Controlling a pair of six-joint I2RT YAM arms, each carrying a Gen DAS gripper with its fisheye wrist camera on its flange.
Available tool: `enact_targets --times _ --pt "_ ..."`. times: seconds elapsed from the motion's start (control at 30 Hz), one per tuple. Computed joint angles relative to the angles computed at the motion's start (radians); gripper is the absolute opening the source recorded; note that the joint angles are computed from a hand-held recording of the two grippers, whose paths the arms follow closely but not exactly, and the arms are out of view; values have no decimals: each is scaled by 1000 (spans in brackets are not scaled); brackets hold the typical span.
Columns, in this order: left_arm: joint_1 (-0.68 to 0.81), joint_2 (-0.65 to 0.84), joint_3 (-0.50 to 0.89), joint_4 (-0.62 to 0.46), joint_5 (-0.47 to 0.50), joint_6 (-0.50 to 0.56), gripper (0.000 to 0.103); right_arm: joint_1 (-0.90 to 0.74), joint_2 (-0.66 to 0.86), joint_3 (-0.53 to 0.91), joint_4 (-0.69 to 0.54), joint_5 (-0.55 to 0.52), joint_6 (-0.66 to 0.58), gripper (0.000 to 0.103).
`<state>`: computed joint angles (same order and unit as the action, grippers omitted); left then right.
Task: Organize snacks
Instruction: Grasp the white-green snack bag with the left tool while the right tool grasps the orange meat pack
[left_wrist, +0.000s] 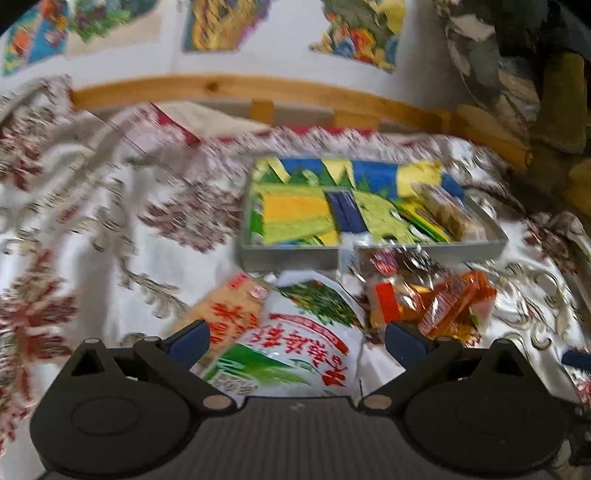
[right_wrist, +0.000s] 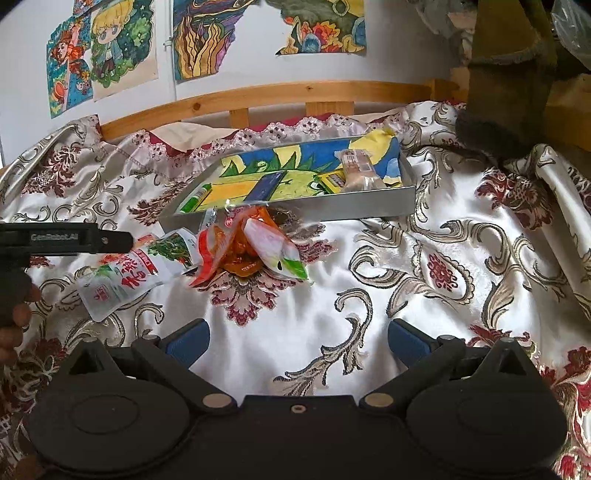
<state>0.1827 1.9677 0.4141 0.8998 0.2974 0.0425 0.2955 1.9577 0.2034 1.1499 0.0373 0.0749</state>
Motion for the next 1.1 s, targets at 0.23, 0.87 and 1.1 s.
enact_targets --times 0.23,0.87,1.1 --pt "-3 62 44 3 11 99 103 -43 -69 198 -242 -125 -12 102" --pt "-30 89 85 -84 25 175 77 18 116 476 -408 -105 -45 60" --pt "-34 38 76 -170 46 87 71 7 56 369 -352 -114 -65 55"
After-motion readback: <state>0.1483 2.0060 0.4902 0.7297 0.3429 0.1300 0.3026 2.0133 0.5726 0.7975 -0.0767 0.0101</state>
